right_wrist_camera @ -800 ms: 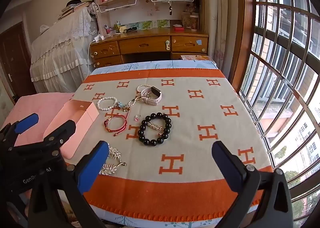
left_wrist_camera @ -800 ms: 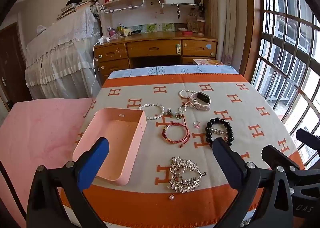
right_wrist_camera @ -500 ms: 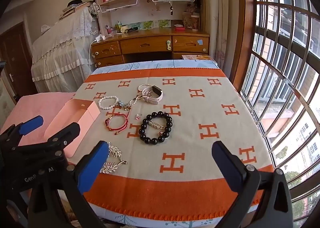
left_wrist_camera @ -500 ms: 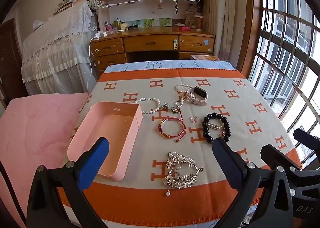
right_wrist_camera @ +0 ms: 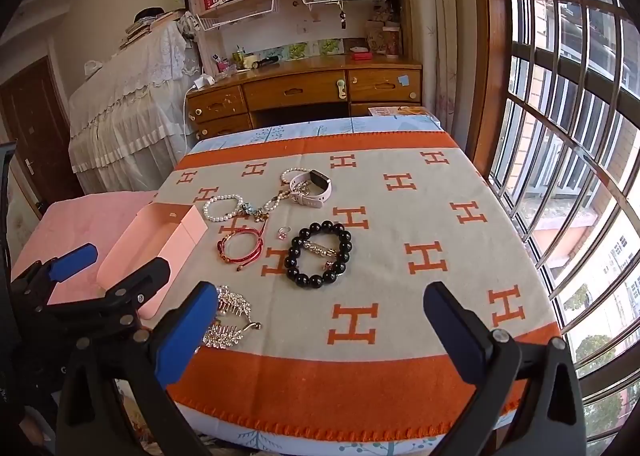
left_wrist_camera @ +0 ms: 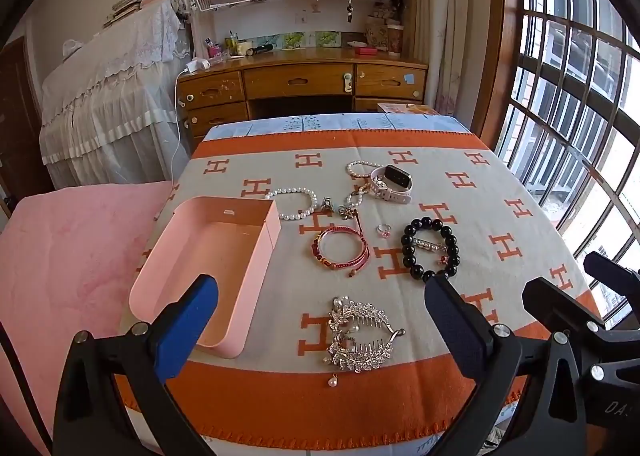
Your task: Organize jewelry
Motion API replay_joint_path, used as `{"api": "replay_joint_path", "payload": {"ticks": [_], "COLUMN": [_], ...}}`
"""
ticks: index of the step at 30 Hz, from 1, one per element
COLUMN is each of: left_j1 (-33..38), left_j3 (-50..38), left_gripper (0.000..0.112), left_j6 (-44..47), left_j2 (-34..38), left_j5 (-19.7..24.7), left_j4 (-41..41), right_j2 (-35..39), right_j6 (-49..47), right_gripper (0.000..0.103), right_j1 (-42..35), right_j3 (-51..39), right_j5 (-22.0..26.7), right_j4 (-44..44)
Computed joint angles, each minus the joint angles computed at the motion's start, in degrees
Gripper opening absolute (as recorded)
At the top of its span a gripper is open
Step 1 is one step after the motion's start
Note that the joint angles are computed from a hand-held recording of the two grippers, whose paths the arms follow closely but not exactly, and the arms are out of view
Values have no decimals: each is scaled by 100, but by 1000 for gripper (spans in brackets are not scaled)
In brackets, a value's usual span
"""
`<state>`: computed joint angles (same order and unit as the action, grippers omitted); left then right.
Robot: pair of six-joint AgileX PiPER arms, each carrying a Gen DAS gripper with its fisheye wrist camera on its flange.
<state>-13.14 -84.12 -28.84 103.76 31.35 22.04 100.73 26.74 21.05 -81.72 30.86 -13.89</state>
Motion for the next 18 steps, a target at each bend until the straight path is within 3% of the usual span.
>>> {"api": "replay_joint_path", "payload": {"ticks": [18], "left_j1": [-10], "left_j3": [17], "left_gripper": [102], "left_j6": [-77], "left_j2": [43], "left_j5": [-22], "left_j4": [73], "right_j2": [0], "right_j6": [92], "right_gripper": [103], "right_j1": [30], "right_j3": [74], "right_j5": [-85], "right_j4": [-77]}}
